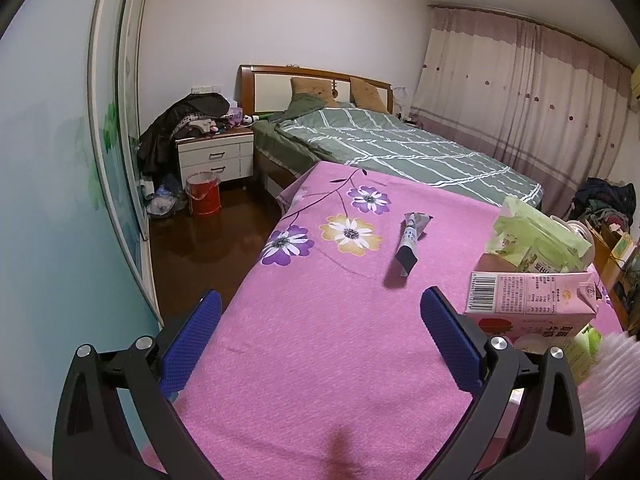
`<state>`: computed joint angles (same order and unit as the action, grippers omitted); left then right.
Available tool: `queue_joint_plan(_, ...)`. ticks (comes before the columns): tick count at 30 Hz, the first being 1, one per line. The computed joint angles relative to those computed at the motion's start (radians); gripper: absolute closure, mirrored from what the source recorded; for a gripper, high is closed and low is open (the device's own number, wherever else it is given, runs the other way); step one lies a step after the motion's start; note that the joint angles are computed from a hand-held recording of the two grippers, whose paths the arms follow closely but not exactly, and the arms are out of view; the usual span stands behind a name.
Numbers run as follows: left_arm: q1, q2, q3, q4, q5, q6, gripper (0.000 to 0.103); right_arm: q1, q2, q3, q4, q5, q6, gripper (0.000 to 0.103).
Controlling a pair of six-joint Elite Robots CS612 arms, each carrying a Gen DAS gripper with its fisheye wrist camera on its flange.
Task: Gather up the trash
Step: 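Drop the foam net sleeve into the yellow bin from the right gripper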
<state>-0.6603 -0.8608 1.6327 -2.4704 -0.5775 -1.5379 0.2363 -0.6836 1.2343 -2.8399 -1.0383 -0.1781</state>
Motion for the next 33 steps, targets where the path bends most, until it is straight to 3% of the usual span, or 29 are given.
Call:
queue_joint_plan(3, -0.001, 0.000, -0.001, 0.002, 0.001, 0.000, 0.005, -0.014, -0.007, 0.010, -0.049, -0.008, 0.040, 0.090)
queue_joint_plan(7, -0.002, 0.000, -0.001, 0.002, 0.004, 0.000, 0.005, -0.036, 0.001, 0.000, -0.114, -0.078, 0.127, 0.090)
queue_joint_plan(14, -0.003, 0.001, -0.005, 0.010, 0.007, 0.005, 0.005, -0.082, 0.044, -0.053, -0.178, -0.343, 0.303, 0.090)
queue_joint_plan(16, -0.003, 0.002, -0.007, 0.014, 0.010, 0.006, 0.005, -0.094, 0.068, -0.084, -0.158, -0.432, 0.347, 0.089)
queue_joint_plan(20, -0.005, 0.004, -0.012, 0.028, 0.019, 0.008, 0.005, -0.111, 0.115, -0.152, -0.089, -0.522, 0.401, 0.089)
queue_joint_plan(30, -0.006, 0.009, -0.028, 0.060, 0.027, 0.023, 0.005, -0.121, 0.205, -0.291, 0.078, -0.597, 0.458, 0.087)
queue_joint_plan(33, -0.006, 0.009, -0.028, 0.058, 0.026, 0.025, 0.005, -0.118, 0.217, -0.313, 0.095, -0.610, 0.466, 0.080)
